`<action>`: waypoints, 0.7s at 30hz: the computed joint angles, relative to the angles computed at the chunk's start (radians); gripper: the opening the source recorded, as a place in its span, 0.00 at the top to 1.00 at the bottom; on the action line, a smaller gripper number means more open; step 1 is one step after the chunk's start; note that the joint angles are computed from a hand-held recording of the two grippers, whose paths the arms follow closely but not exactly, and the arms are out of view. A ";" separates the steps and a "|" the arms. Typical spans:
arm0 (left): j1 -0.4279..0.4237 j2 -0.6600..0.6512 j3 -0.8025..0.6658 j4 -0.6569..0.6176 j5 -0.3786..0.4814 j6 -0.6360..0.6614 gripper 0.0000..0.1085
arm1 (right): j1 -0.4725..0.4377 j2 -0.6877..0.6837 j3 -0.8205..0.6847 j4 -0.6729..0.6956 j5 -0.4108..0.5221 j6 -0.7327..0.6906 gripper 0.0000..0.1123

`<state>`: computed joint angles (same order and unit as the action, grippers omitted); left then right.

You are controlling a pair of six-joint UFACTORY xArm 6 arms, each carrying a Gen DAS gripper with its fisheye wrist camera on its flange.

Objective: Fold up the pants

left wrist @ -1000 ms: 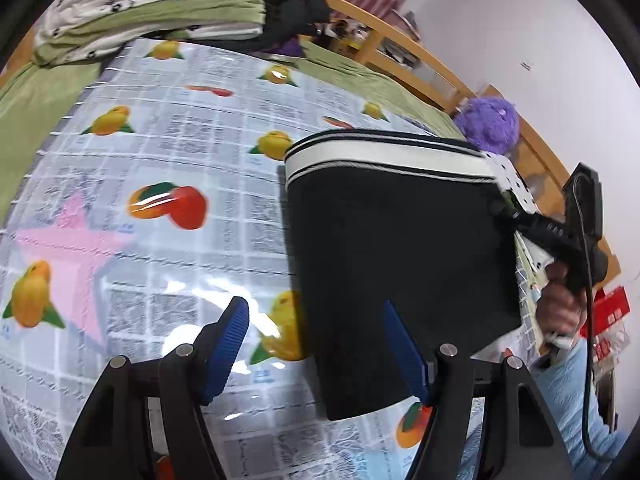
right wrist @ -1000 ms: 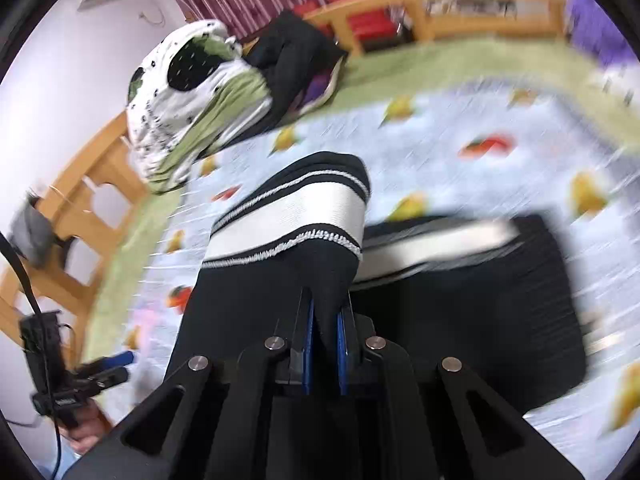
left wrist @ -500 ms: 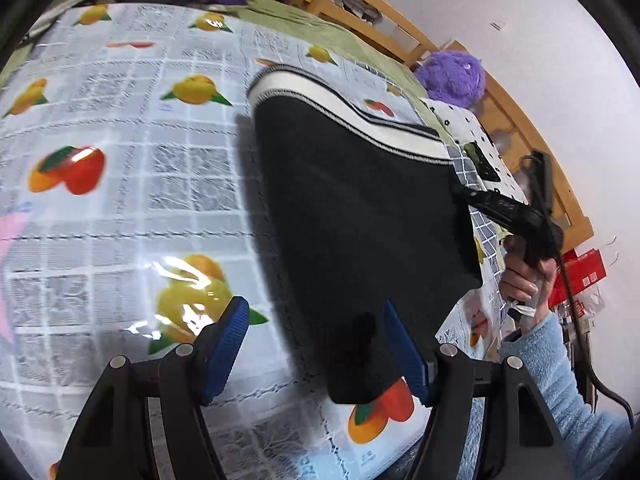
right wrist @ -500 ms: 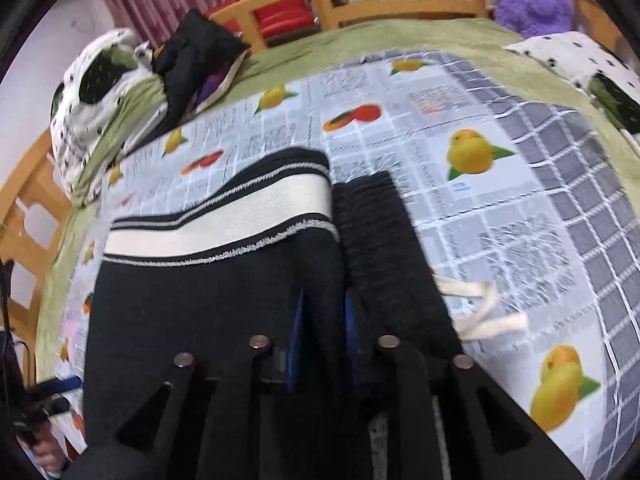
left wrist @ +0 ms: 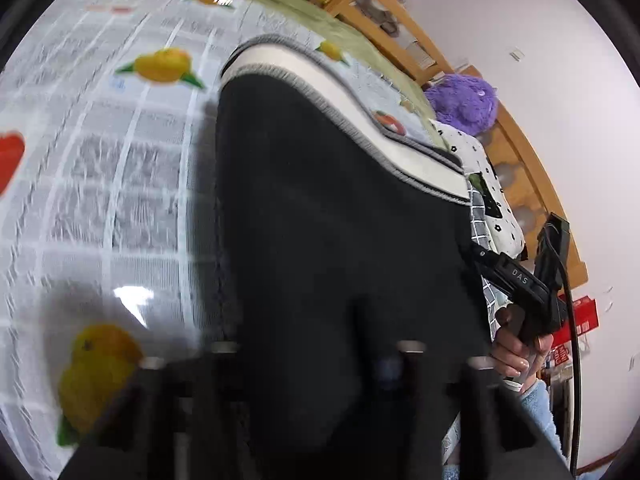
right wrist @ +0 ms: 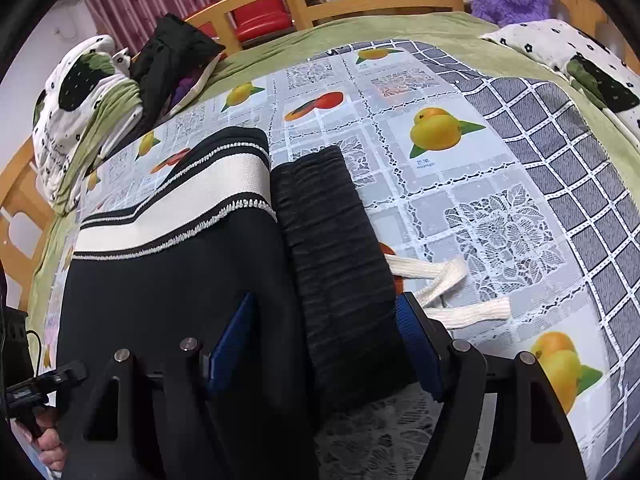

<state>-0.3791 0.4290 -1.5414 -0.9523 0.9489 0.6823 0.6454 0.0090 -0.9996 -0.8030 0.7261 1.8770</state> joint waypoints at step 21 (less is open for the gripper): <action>0.281 -0.126 0.086 0.251 -0.068 0.034 0.42 | 0.122 0.290 -0.456 -0.084 -0.062 -0.034 0.53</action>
<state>-0.0976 0.3029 -1.4549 -0.7013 0.8806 0.7167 0.7673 0.2989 -1.4553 -0.8871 0.6638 1.8426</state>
